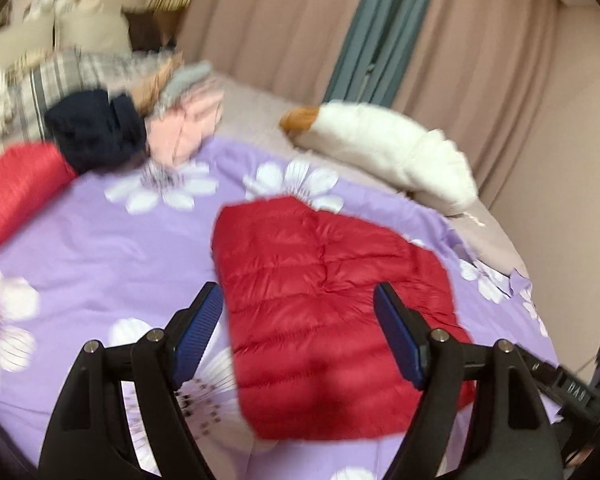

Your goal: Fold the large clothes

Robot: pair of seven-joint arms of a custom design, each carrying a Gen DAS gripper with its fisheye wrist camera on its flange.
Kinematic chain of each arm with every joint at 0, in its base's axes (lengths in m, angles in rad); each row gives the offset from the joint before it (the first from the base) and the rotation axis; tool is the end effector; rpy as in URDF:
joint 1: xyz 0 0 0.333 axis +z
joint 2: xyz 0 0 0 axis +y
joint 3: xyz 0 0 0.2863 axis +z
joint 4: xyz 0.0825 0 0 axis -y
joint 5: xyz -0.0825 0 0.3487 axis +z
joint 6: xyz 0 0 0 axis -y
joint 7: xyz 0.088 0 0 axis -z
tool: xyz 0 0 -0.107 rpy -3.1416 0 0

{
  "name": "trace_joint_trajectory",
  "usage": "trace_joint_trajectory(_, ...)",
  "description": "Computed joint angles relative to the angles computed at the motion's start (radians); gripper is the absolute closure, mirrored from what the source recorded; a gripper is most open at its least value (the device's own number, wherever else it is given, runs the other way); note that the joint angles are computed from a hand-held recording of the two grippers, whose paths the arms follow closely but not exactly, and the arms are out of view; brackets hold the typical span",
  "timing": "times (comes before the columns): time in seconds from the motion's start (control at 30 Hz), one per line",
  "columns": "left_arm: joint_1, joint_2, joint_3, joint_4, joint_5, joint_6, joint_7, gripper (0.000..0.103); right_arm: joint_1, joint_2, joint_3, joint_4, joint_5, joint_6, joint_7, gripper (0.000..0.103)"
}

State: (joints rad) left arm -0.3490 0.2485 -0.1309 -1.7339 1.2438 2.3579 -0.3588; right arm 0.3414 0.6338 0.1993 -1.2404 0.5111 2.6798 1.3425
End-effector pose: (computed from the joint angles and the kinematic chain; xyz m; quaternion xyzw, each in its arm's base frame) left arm 0.5654 -0.2725 0.4681 -0.7855 0.3723 -0.3341 0.3643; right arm 0.6545 0.3227 0.4791 -0.7238 0.5261 -0.0301 0.4454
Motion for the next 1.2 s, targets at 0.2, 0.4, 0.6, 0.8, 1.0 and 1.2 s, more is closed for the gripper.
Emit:
trace_joint_trajectory(0.2, -0.086, -0.132, -0.086, -0.083, 0.014, -0.24, 0.012, 0.012, -0.073, -0.259, 0.072, -0.3, 0.17, 0.096, -0.203, 0.032)
trace_joint_trajectory(0.4, -0.098, -0.249, -0.168, -0.197, 0.122, -0.312, -0.149, 0.0, -0.145, -0.429, 0.17, -0.467, 0.61, 0.148, -0.608, 0.001)
trace_joint_trajectory(0.6, -0.067, -0.317, -0.195, -0.259, 0.118, -0.221, -0.173, 0.0, -0.063, -0.517, 0.106, -0.559, 0.636, 0.218, -0.646, 0.001)
trace_joint_trajectory(0.8, -0.056, -0.328, -0.222, -0.265, 0.107, -0.226, -0.138, 0.0, 0.0, -0.56, 0.042, -0.593, 0.701, 0.199, -0.696, 0.001)
trace_joint_trajectory(1.0, -0.049, -0.325, -0.219, -0.263, 0.095, -0.218, -0.135, 0.0, 0.06, -0.545, -0.003, -0.586, 0.663, 0.222, -0.689, 0.001)
trace_joint_trajectory(1.2, -0.048, -0.321, -0.22, -0.259, 0.099, -0.226, -0.142, 0.0, 0.071, -0.536, -0.01, -0.581, 0.635, 0.229, -0.664, 0.001)
